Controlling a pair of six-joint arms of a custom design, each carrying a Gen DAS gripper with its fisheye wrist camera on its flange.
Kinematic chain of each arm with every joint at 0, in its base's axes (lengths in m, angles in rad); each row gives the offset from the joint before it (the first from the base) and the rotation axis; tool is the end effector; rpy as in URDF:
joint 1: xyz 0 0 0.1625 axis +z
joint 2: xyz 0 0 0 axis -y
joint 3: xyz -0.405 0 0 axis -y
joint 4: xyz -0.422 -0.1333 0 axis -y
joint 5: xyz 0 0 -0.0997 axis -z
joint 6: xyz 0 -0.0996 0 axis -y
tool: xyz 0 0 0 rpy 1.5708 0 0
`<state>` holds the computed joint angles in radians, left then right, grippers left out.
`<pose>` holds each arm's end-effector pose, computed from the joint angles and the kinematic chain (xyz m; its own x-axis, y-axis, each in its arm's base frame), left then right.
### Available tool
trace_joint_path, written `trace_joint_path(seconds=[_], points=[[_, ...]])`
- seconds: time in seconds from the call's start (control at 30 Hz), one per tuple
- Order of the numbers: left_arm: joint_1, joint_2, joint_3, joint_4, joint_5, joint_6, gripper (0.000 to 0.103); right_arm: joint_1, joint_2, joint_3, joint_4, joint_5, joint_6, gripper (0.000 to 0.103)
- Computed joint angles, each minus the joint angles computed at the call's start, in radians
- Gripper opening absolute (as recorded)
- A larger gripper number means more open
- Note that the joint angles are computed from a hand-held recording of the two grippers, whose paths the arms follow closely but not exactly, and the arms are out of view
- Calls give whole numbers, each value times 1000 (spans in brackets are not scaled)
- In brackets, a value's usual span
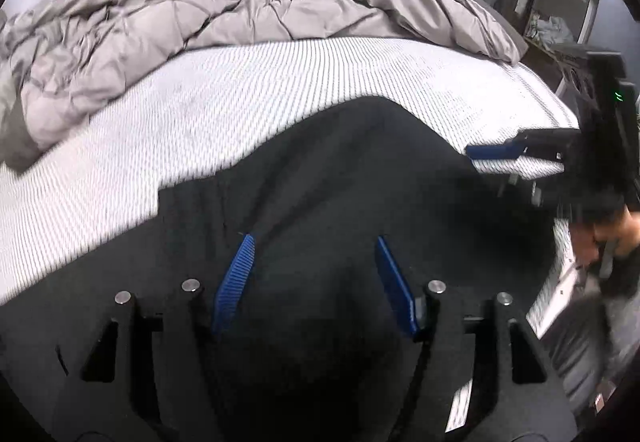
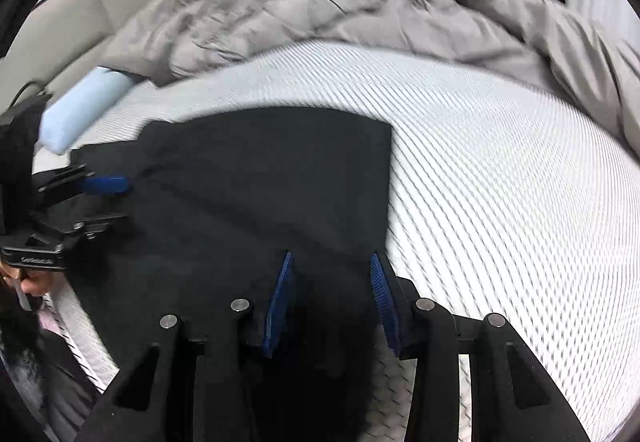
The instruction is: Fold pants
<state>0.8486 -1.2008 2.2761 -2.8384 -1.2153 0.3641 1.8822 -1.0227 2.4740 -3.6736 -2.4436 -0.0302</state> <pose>-0.1799 -0.4583 0.0962 -0.4674 0.7947 -0.3873 0.8725 0.4853 -0.0569 0.1705 -0.3437 0.0987 -0.7464 0.2223 0.6272 -0.2663 0.7640 -0.5877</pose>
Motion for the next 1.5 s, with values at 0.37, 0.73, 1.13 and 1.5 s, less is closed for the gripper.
trace_joint_path(seconds=[0.37, 0.73, 1.13, 1.5], points=[[61, 122, -81, 5, 71, 109, 57, -103, 61, -76, 43, -60, -106, 44], [95, 140, -191, 70, -4, -97, 58, -91, 33, -134, -24, 69, -99, 47], [72, 34, -70, -10, 52, -53, 58, -129, 105, -195, -65, -158, -129, 47], [109, -517, 163, 22, 217, -329, 102, 8, 90, -19, -237, 52, -3, 103]])
